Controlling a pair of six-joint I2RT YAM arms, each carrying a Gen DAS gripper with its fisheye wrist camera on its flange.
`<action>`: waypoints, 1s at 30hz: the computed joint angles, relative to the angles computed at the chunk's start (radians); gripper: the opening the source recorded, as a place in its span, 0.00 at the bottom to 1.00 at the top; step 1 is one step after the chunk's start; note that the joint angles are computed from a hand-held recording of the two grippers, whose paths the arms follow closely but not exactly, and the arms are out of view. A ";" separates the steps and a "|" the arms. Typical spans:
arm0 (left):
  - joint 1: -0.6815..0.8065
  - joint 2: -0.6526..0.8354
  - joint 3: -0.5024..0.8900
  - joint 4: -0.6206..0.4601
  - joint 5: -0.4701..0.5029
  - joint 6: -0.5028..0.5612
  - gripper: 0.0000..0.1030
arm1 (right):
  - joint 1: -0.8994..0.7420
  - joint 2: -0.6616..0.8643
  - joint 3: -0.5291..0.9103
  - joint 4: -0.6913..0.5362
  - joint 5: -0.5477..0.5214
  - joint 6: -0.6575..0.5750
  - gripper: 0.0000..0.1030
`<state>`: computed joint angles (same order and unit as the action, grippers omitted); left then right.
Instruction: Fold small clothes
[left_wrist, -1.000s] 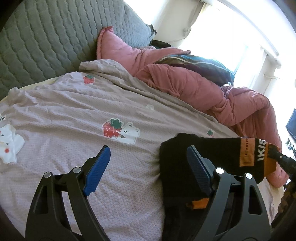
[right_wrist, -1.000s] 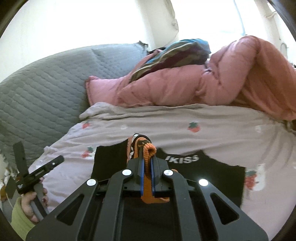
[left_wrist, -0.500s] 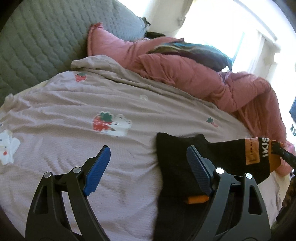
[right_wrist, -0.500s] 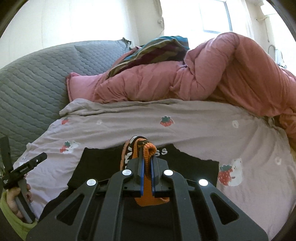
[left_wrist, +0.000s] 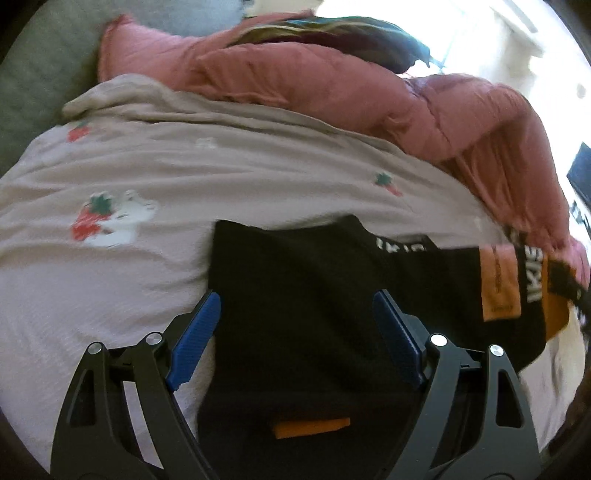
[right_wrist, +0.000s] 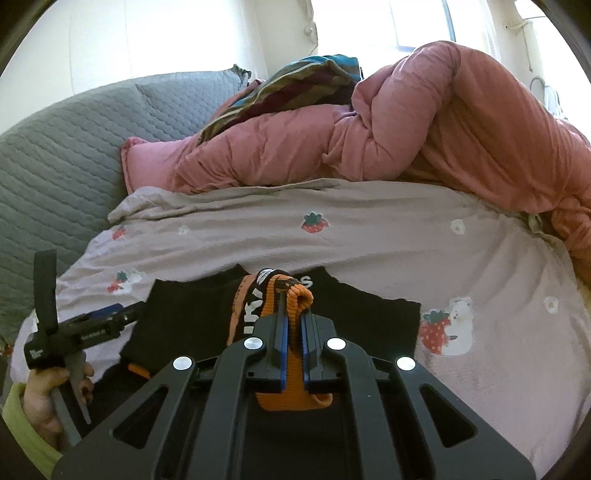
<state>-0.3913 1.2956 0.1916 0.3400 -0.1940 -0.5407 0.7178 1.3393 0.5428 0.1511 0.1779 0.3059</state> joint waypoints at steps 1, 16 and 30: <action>-0.008 0.015 -0.003 0.021 0.001 0.005 0.75 | -0.004 0.004 -0.002 0.000 0.000 -0.001 0.04; 0.060 0.188 -0.006 0.131 0.134 0.060 0.75 | 0.021 0.157 0.038 -0.024 0.133 -0.008 0.04; 0.016 0.228 0.025 0.101 0.081 0.067 0.75 | 0.000 0.245 0.065 -0.056 0.290 0.013 0.19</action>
